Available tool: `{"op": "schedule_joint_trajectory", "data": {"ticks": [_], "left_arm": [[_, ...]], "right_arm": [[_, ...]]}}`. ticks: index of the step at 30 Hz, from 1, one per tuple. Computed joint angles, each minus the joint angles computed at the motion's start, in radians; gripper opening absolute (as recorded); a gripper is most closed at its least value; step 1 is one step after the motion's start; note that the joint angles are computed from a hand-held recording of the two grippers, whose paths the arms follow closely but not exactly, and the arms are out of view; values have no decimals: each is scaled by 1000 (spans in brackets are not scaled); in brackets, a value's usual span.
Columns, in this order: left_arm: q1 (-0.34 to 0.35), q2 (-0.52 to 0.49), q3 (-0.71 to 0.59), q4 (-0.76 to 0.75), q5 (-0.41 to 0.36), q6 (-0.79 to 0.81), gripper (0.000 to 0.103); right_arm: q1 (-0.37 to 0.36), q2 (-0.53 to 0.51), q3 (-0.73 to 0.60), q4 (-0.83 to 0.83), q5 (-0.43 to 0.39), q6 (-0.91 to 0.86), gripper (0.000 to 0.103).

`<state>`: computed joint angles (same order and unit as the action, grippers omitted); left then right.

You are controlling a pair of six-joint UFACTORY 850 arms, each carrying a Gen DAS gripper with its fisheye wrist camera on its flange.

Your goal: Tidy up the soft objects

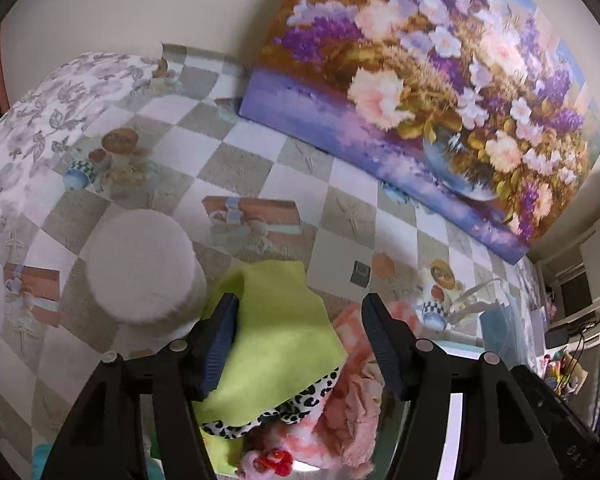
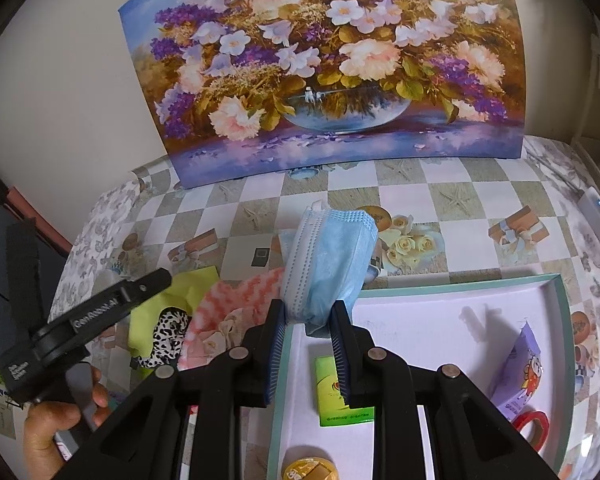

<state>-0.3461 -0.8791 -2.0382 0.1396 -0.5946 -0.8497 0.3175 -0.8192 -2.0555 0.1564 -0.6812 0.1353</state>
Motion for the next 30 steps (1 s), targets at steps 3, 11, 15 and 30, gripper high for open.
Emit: {"op": "schedule_joint_trajectory", "data": {"ticks": [3, 11, 15, 30], "left_arm": [[-4, -16, -19, 35, -30, -28, 47], [4, 3, 32, 54, 8, -86, 4], [2, 34, 64, 81, 67, -103, 3], [-60, 239, 188, 413, 230, -329, 3]], "right_arm": [[0, -3, -2, -2, 2, -2, 24], [2, -12, -12, -14, -9, -1, 24], [2, 8, 11, -19, 12, 5, 24], [-25, 193, 204, -90, 146, 75, 24]]}}
